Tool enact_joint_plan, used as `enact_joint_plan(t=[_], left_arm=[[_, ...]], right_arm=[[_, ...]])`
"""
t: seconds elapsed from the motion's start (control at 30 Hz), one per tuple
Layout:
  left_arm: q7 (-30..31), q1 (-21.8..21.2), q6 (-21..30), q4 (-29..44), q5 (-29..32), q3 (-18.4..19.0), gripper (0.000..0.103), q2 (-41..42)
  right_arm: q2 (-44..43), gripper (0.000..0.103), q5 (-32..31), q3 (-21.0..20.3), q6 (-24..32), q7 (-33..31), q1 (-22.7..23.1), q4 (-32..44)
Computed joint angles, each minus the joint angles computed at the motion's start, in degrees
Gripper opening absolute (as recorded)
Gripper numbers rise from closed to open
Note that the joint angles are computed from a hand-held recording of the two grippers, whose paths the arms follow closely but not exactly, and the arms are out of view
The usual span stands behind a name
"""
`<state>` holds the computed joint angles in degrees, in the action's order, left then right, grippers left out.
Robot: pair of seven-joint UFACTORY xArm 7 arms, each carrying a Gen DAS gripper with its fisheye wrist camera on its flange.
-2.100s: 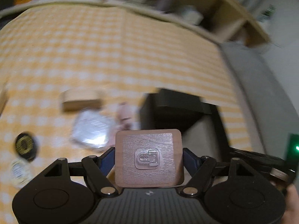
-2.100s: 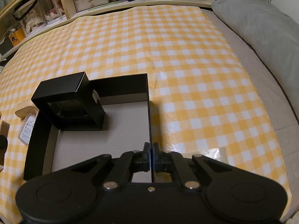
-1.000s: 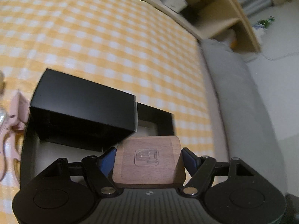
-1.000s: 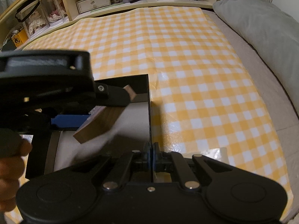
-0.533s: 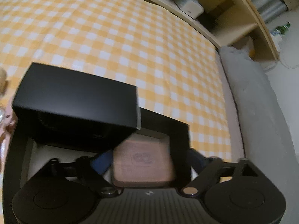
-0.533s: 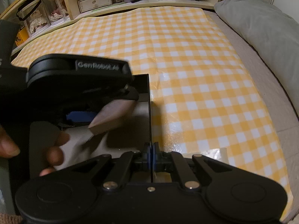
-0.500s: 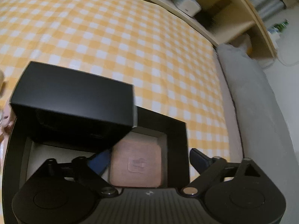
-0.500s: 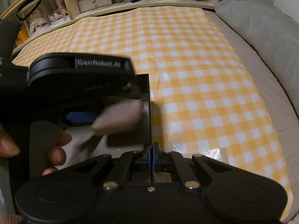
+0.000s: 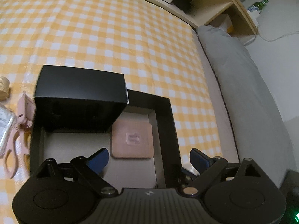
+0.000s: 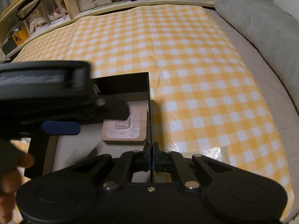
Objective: Organize rigid objects
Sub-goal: 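Withdraw the open left gripper from the box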
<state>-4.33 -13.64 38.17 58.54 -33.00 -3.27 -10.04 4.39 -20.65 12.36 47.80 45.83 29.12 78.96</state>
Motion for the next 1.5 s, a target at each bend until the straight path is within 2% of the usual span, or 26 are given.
enact_joint_plan(t=[0.33,0.47,0.7,1.03,1.27,1.5], left_arm=[[0.7,0.9,5.0,-2.1,2.2,1.8,0.101,-7.2],[-0.6,1.8,5.2,-3.5,6.8,1.4,0.103,-10.1],[1.4,2.2,5.9,-6.7,11.3,2.6,0.103,-14.9],[3.8,5.3,5.1,-12.3,17.9,3.7,0.103,-20.7],[5.1,9.1,2.5,-15.1,24.2,4.0,0.103,-22.3],[6.0,12.7,1.3,-15.9,27.4,5.8,0.103,-21.6]], right_arm=[[-0.1,0.003,0.0,0.0,-0.1,0.1,0.0,-0.1],[-0.1,0.003,0.0,0.0,-0.1,0.0,0.0,-0.1],[-0.1,0.003,-0.3,0.1,0.2,0.1,0.2,-0.1],[0.1,0.003,-0.5,0.1,0.5,0.1,0.3,0.1],[0.5,0.003,-1.0,0.0,1.0,-0.1,0.5,0.5],[0.8,0.004,-1.0,0.0,1.4,-0.2,0.7,0.8]])
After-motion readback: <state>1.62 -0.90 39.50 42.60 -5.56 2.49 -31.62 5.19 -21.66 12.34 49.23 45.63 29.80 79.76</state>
